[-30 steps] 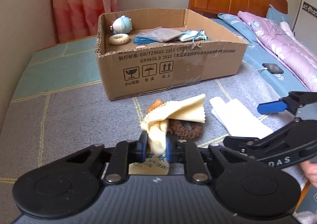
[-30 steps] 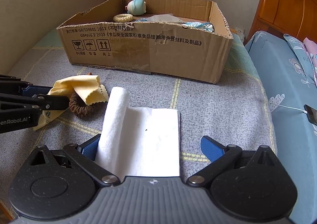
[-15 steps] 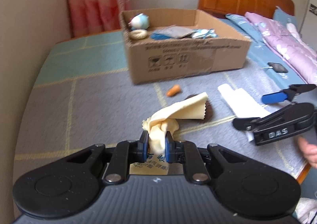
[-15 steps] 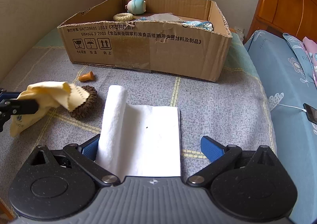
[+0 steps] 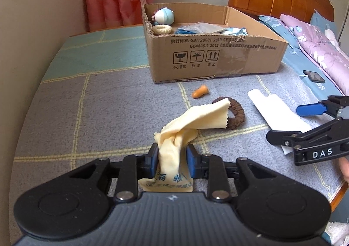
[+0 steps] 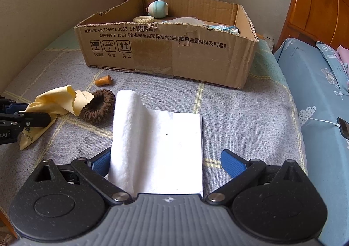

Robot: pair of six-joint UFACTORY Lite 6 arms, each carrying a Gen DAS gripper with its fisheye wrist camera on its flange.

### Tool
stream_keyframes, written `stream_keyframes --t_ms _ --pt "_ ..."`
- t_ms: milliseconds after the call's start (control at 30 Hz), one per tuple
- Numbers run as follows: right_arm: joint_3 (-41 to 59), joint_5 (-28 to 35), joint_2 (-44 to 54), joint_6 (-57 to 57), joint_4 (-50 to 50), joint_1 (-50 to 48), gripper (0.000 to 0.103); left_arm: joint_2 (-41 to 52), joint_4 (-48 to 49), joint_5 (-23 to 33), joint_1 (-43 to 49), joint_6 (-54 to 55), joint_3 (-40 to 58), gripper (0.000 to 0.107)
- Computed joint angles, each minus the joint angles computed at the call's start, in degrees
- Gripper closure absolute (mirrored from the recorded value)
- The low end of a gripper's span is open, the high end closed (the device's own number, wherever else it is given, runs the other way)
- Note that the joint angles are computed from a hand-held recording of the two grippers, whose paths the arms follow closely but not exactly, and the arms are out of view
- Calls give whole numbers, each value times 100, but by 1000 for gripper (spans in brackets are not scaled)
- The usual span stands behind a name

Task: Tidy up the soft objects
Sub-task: 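Grasp the yellow cloth with the left tool while the right tool grasps the white paper sheet, then lift the yellow cloth with the left tool while the right tool lifts the white paper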

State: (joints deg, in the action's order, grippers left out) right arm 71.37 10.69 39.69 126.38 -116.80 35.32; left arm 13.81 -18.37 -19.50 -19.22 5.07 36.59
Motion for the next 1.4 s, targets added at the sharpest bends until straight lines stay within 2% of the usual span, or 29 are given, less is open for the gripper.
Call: stream_keyframes --t_ms 100,167,233,300,333,533,667,800,933,1000,1100,1233,1400 --pt "-55 44 -54 370 -441 67 15 24 118 -11 30 -93 17 80" --pt "-19 32 -61 188 -279 116 24 24 206 -17 53 -177 13 79" --pt "33 19 -52 -80 -8 142 29 22 289 -28 69 -262 4 76" --pt "40 17 -64 -181 99 146 36 40 331 -43 77 -294 9 58" --pt "35 30 -75 -232 164 145 41 63 165 -52 49 -151 27 56" --pt "75 40 -85 -973 944 98 39 121 -108 -25 -11 107 111 56" --pt "201 57 0 -1321 1342 107 39 124 -342 74 -46 284 172 61" --pt "353 148 61 -2087 2041 182 47 152 -357 138 -1 309 247 62" --pt "366 200 72 -2137 2002 204 50 290 -453 158 -5 480 417 62" --pt "365 216 69 -2180 2038 190 52 322 -449 166 -2 462 464 77" --pt "314 223 35 -2035 1906 175 56 286 102 249 85 -32 468 88" --pt "178 258 -78 -1764 1595 188 62 120 -163 252 52 294 368 90" --pt "153 213 -180 -2146 1896 165 68 -220 -601 340 42 863 220 92"
